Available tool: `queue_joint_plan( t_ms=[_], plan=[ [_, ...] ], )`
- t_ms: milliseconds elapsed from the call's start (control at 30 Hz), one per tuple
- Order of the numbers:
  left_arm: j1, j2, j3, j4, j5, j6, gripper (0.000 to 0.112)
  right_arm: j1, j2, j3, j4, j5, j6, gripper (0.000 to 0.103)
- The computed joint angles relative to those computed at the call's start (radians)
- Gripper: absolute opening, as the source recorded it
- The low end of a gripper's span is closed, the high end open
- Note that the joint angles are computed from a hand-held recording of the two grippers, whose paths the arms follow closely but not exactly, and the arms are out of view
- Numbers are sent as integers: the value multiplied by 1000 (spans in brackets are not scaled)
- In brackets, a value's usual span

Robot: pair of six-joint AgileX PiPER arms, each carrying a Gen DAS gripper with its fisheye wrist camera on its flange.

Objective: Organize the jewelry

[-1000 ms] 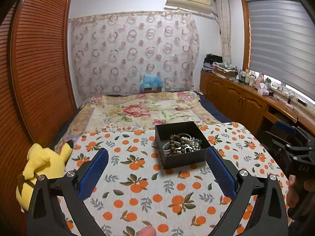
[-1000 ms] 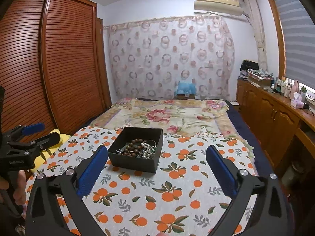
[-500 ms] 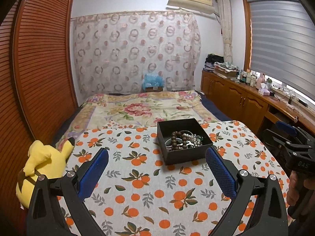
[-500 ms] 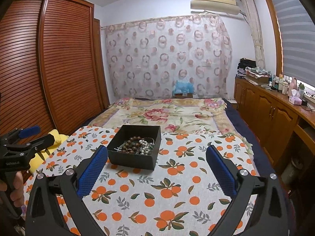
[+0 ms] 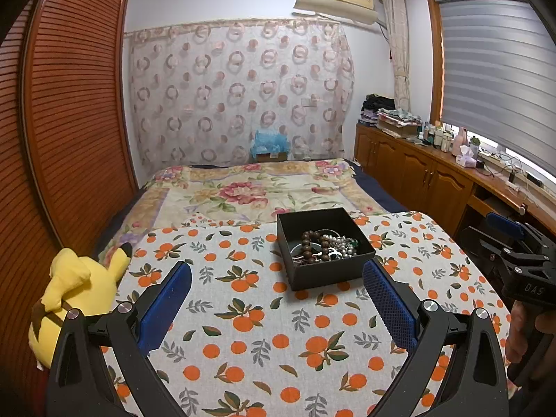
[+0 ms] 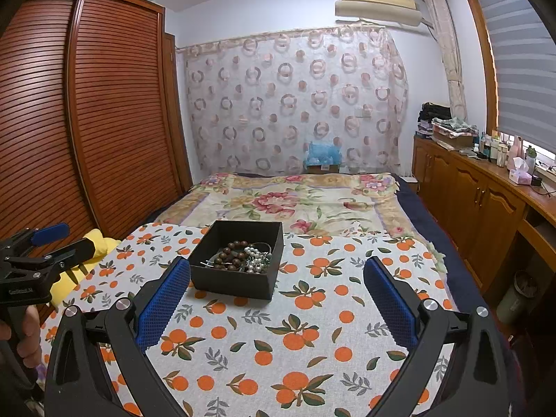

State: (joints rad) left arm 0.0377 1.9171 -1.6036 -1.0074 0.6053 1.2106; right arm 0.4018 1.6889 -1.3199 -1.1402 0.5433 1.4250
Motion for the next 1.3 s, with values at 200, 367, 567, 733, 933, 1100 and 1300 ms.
queue_joint_plan(
  t_ms=[200, 367, 567, 733, 933, 1100, 1300],
  plan=[
    [1, -2, 2, 2, 2, -3, 95, 0, 0, 0, 0, -1, 0, 100],
    [0, -2, 3, 2, 0, -2, 95, 0, 0, 1, 0, -1, 2, 100],
    [0, -3, 4, 1, -1, -1, 95, -1, 0, 4, -3, -2, 5, 100],
    [-1, -2, 3, 3, -2, -1, 95, -1, -1, 1, 0, -1, 3, 100],
    [0, -9, 17, -2, -2, 6, 95, -4, 4, 18, -21, -13, 28, 100],
    [2, -11, 20, -5, -2, 11, 95, -2, 9, 28, -45, -15, 57, 100],
    [-2, -11, 23, -9, -7, 15, 95, -2, 6, 23, -32, -14, 43, 100]
  ],
)
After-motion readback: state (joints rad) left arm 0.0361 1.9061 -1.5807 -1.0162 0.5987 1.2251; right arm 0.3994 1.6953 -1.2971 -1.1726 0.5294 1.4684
